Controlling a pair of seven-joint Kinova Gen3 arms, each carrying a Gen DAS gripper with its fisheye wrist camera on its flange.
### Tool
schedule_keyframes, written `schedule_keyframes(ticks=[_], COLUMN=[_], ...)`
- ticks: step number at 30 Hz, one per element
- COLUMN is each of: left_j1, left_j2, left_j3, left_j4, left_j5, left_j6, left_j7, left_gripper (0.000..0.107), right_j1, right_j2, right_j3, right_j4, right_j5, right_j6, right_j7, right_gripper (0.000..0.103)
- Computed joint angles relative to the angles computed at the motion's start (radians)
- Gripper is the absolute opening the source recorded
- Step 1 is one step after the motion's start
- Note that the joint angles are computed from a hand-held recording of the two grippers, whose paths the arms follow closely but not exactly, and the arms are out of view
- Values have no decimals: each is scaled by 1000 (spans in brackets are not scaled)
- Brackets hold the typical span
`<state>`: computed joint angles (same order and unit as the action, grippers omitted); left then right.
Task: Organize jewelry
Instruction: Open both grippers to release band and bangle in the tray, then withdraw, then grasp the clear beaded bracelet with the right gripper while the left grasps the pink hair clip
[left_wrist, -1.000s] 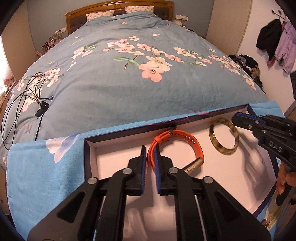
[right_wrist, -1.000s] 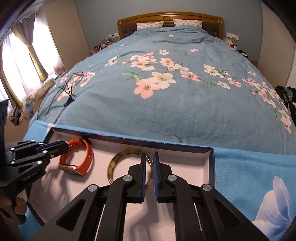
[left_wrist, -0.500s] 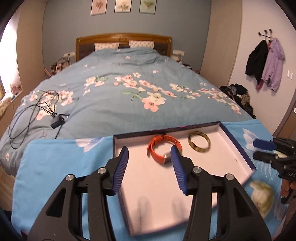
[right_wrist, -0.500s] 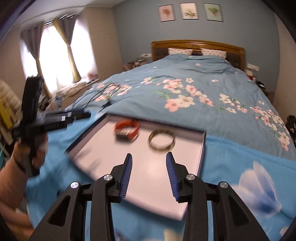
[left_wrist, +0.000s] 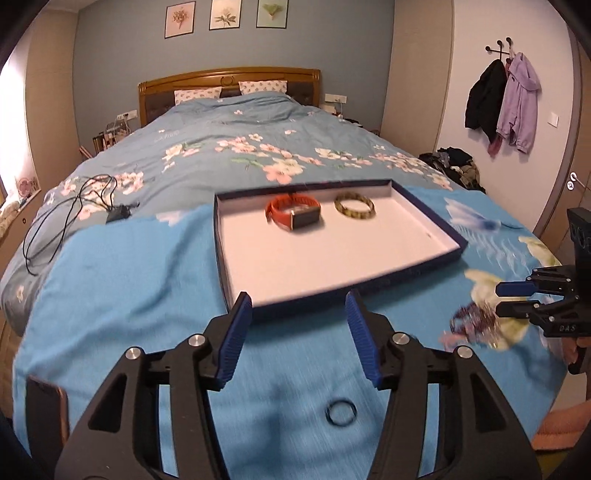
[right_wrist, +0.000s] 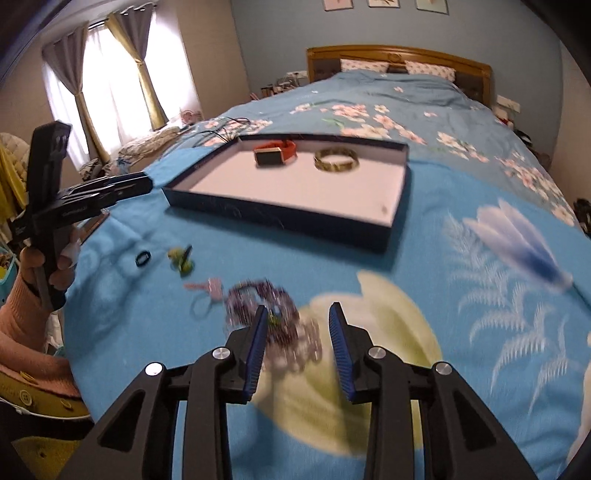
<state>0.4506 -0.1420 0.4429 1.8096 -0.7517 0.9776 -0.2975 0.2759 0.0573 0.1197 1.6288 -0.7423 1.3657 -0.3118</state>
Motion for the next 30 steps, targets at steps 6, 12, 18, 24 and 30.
schedule_keyframes(ticks=[6, 12, 18, 24, 30], left_j1=[20, 36, 43, 55, 74], left_j2=[4, -3, -6, -3, 11], left_j3=[30, 26, 28, 33, 13], left_j4=[33, 42, 48, 44, 40], left_j5=[-4, 4, 10, 29, 85], left_j6=[5, -5, -29, -89, -194], left_j7=[71, 82, 77, 11, -106], left_gripper=[54, 54, 55, 55, 53], right_j1=[19, -4, 1, 16, 26], right_j2=[4, -29, -35, -44, -47], right_j3=[5, 6, 24, 42, 49], right_j4=[33, 72, 71, 56, 17], right_j5=[-16, 3, -11, -56, -137], right_j6=[16, -33, -20, 25, 72], right_j7=[-30, -25, -16, 7, 20], right_gripper=[41, 31, 8, 8, 8])
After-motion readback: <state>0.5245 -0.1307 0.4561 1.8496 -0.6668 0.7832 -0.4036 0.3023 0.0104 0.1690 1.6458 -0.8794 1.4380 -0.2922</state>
